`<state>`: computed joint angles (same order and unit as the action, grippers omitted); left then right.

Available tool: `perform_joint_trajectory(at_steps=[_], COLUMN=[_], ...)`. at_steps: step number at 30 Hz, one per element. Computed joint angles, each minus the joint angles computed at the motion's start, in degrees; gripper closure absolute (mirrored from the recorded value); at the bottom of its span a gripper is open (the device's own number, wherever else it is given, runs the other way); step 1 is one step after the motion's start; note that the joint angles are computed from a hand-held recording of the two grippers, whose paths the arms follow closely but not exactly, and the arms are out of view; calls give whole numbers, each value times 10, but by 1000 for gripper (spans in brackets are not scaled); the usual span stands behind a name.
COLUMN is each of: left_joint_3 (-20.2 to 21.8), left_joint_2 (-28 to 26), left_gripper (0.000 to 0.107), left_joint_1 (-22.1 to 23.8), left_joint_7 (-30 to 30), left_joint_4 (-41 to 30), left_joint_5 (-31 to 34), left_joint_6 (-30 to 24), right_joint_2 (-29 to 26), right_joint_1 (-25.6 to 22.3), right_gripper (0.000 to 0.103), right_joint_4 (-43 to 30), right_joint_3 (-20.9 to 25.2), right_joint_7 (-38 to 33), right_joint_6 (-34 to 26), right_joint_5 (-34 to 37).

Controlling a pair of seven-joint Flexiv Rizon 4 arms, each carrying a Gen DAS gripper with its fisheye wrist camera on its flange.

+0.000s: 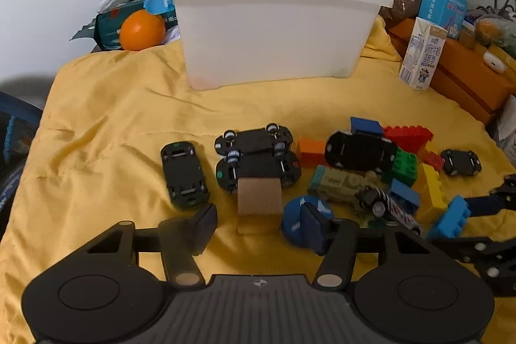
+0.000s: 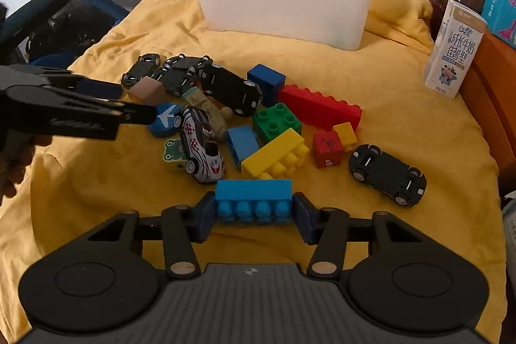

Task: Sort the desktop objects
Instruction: 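Grasp a brown wooden cube with the left tool while the right tool grasps the blue brick, then carry the cube and blue brick over the bin and open both tools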

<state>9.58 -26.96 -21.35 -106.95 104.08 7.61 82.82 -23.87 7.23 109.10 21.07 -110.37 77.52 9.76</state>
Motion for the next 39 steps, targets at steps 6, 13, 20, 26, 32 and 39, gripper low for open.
perform_joint_trajectory(at_steps=[6,13,20,26,32,39], left_joint_3=[-70,-65,-81,-96,-94,-94], left_joint_2=[1,40,65,34,-36,-105], left_gripper=[74,74,74,74,74,74], left_joint_1=[57,55,76,101,110,115], left_joint_7=[62,76,119,149,159,134], left_joint_4=[24,58,-1,-132,-295,-427], left_joint_5=[-52,-89,-108,-133,-135,-140], left_joint_6=[33,38,6,-79,-208,-311], right_joint_2=[7,9,-8,-53,-116,-186], right_joint_1=[-20,-48,-53,-22,21,54], right_gripper=[49,49,49,49,49,49], right_joint_4=[3,-31,-144,-293,-431,-568], right_joint_3=[13,43,46,9,-33,-68], right_joint_7=[-4,-39,-58,-33,-5,48], right_joint_6=[13,18,-11,-102,-181,-304], right_joint_5=[25,80,115,93,51,15])
